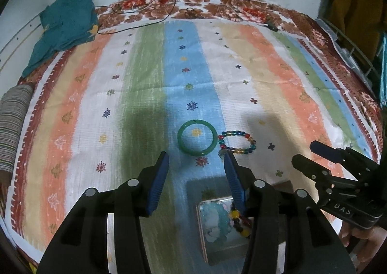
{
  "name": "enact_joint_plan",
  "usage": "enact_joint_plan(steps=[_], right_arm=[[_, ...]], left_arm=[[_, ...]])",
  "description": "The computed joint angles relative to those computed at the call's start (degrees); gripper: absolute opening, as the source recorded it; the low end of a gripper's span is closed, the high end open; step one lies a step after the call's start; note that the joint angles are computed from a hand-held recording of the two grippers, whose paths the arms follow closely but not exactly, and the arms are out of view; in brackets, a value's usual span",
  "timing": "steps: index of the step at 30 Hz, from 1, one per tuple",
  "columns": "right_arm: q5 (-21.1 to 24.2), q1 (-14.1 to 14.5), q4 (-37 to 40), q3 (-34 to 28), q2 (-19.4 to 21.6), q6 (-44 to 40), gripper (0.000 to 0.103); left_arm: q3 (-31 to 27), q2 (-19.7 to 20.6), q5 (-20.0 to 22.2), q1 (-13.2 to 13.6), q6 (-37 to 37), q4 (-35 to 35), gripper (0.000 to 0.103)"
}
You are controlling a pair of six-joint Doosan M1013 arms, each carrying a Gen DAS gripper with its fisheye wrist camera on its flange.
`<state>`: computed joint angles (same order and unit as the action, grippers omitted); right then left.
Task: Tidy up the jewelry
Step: 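Move both tools toward the green bangle and multicolour bead bracelet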
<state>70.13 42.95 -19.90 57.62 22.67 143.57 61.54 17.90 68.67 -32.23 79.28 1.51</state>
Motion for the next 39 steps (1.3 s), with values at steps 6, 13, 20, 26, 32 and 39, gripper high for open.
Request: enact_joint_plan(steps=[6, 13, 20, 26, 32, 39], right_arm=[[0.33, -0.54, 0.39, -0.64, 0.51, -0.95, 0.058], [0.84, -1.03, 1.22, -1.22, 1.10, -1.92, 0.058], [1.15, -2.01, 3.37, -1.62, 1.78, -2.86, 0.058], [1.69, -2.47, 4.66, -2.43, 2.60, -4.28, 0.058], [2.31, -3.24, 5.81, -2.54, 3.16, -4.71, 0.058], [2.18, -3.85, 8.03, -3.07, 3.94, -6.04, 0.058]], left_arm=[[-1.26, 1.11, 0.52, 0.03, 0.84, -0.23, 0.048], [-2.68, 2.53, 1.73, 0.06, 1.39, -0.16, 0.048], [-4.01, 4.08, 3.39, 0.36, 1.12, -0.06, 0.048], [-5.25, 5.35, 4.76, 0.86, 1.01, -1.57, 0.048], [-6.38, 6.84, 6.47, 1.05, 1.05, -1.54, 0.049], [-7.40, 8.19, 7.99, 1.27, 1.06, -1.21, 0.049]])
